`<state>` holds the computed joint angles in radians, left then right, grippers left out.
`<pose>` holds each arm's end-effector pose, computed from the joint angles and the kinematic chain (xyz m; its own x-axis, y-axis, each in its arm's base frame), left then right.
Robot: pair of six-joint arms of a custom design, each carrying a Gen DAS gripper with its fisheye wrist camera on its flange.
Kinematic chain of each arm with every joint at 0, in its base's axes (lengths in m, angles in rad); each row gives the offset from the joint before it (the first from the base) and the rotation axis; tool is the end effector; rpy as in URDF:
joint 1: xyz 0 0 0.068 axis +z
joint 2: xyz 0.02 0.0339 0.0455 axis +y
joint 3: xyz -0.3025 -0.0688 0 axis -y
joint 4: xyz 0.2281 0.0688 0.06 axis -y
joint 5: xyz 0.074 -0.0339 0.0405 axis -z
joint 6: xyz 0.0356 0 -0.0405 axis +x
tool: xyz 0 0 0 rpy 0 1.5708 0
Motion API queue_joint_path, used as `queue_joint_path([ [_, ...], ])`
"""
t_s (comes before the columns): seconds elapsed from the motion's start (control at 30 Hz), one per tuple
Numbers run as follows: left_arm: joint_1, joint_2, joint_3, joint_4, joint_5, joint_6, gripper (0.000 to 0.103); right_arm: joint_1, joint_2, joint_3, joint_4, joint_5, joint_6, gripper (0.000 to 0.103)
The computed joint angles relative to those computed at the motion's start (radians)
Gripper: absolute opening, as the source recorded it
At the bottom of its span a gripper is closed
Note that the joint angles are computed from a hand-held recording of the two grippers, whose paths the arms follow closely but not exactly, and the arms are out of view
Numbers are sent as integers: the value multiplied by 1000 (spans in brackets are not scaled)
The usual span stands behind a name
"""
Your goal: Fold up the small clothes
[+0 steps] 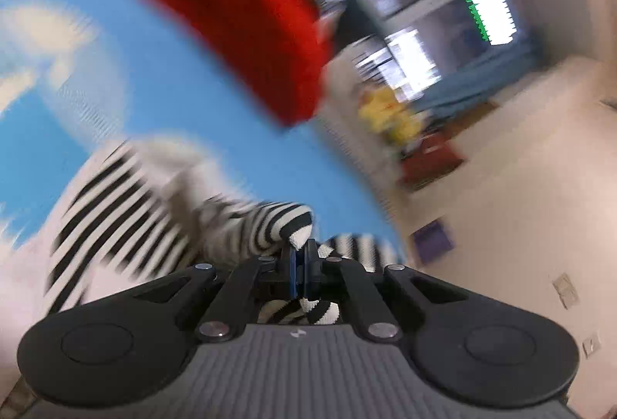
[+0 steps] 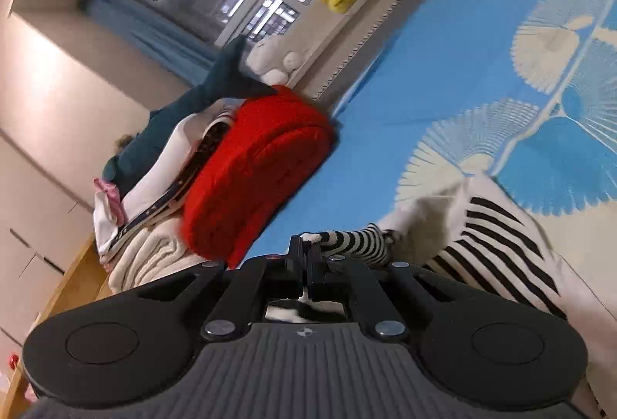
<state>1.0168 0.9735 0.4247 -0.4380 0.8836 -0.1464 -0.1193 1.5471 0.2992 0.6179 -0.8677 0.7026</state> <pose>0.0913 0.0953 0.2152 -0.3882 -0.8035 -0.4514 -0.3759 0.5853 -0.7184 0.2222 0.0007 0.1615 -0.7922 0.5158 -0.3262 -0.0303 0.5006 0.8651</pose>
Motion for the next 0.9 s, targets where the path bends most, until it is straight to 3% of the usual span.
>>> queue_joint_path([
  [0.03,9,84,19,-68,-60,54,3,13,10,49,-163,14,-95,1],
  [0.1,-40,226,54,-170,-267,129,5,95,76,194,-584,154,-348,1],
  [0.17,-54,260,39,-170,-391,139,8,156,180,249,-753,295,-420,1],
  [0.2,-31,274,44,-182,-387,146,13,167,220,262,-784,314,-418,2],
  [0.23,-2,279,53,-201,-361,158,17,160,239,261,-787,296,-402,4],
  [0.3,29,254,72,-243,-332,185,41,153,222,263,-776,268,-375,6],
  [0.33,30,224,77,-273,-332,199,45,159,203,264,-764,265,-363,6],
  [0.43,2,223,66,-273,-347,201,49,169,191,264,-757,270,-364,23],
  [0.47,-17,214,62,-289,-352,191,45,181,202,271,-769,276,-364,25],
  [0.53,-24,226,38,-270,-342,190,12,186,228,270,-787,277,-375,26],
  [0.57,-17,219,43,-258,-314,174,5,178,218,258,-791,262,-378,17],
  [0.6,-5,197,43,-242,-260,162,4,176,208,247,-763,244,-360,1],
  [0.63,-11,164,46,-223,-200,134,4,165,182,224,-702,209,-324,1],
  [0.7,68,125,75,-267,-46,199,4,127,92,166,-550,125,-245,1],
  [0.77,107,120,90,-304,-8,259,4,119,-5,142,-487,162,-228,1],
  [0.83,84,170,88,-315,-115,278,4,110,-17,141,-496,223,-232,1],
  [0.9,1,226,59,-275,-331,225,7,115,81,194,-607,264,-272,1],
])
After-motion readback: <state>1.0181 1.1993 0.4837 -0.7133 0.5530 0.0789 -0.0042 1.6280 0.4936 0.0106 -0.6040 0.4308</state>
